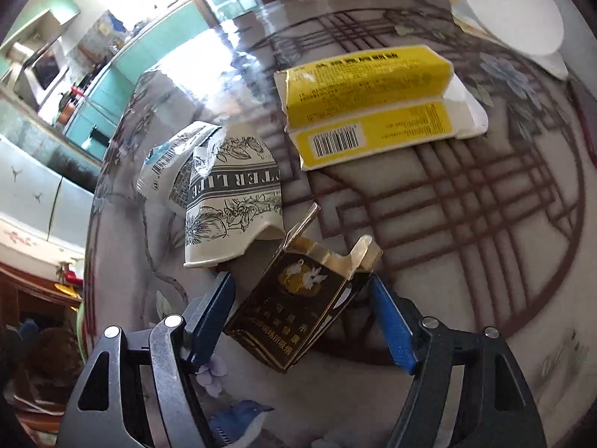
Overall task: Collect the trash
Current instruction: 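Grasp the white paper cup with the left gripper while the right grasps the cigarette box, then carry the paper cup and cigarette box over the bucket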
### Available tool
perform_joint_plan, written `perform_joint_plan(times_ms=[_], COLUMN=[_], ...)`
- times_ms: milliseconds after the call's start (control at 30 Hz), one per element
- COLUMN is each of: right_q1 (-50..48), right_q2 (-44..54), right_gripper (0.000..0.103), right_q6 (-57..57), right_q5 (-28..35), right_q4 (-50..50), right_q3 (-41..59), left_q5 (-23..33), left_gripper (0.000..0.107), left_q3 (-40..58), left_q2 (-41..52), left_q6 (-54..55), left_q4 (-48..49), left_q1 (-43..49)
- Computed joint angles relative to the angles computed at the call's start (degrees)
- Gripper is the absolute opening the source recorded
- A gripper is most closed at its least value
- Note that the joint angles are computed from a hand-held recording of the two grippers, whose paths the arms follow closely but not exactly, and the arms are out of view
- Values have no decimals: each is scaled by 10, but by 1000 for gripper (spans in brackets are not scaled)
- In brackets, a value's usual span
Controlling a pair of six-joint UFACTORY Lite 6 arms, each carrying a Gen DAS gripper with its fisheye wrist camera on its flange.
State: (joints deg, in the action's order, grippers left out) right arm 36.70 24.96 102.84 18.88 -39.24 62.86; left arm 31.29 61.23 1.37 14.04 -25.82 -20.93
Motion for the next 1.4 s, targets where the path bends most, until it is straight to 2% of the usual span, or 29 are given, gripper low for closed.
perform_joint_plan(times_ms=[33,67,133,267,333,500,567,633,667,700,867,967,1067,1200,1400], right_q1=[-2,-11,-27,-54,-71,-84,-74,-66,-64,-61,-12,22,61,113,175], right_q2=[-3,-17,-70,-195,-266,-390,-420,-431,-432,-433,-394,-374,-354,-315,-231], right_gripper=[47,45,33,33,33,33,33,33,33,33,33,33,33,34,34], right_q6=[-5,-8,40,102,96,20,-1,7,22,32,106,133,134,138,125], right_q5=[1,-16,-70,-85,-83,-45,-17,-15,-22,-24,-7,10,46,95,132], right_q4=[-13,-26,-82,-165,-158,-64,-40,-42,-54,-62,-127,-138,-125,-112,-79], right_q3=[-4,-23,-92,-223,-291,-385,-402,-413,-417,-417,-380,-352,-315,-258,-159], left_q5=[-3,-6,-13,-10,1,48,69,36,34,30,2,-13,-23,-49,-34], left_gripper=[87,87,87,87,87,87,80,54,53,45,44,44,44,45,45], left_q3=[13,32,70,169,225,385,426,389,377,363,257,180,117,44,-42], left_q2=[14,35,78,195,256,410,451,428,419,408,308,232,167,89,-1], left_q6=[-21,-44,-92,-149,-166,-214,-230,-238,-218,-203,-154,-107,-80,-87,24], left_q4=[14,29,55,75,79,105,131,166,156,145,119,73,61,113,37], left_q1=[-16,-33,-68,-121,-139,-166,-173,-184,-185,-183,-169,-148,-131,-121,-47])
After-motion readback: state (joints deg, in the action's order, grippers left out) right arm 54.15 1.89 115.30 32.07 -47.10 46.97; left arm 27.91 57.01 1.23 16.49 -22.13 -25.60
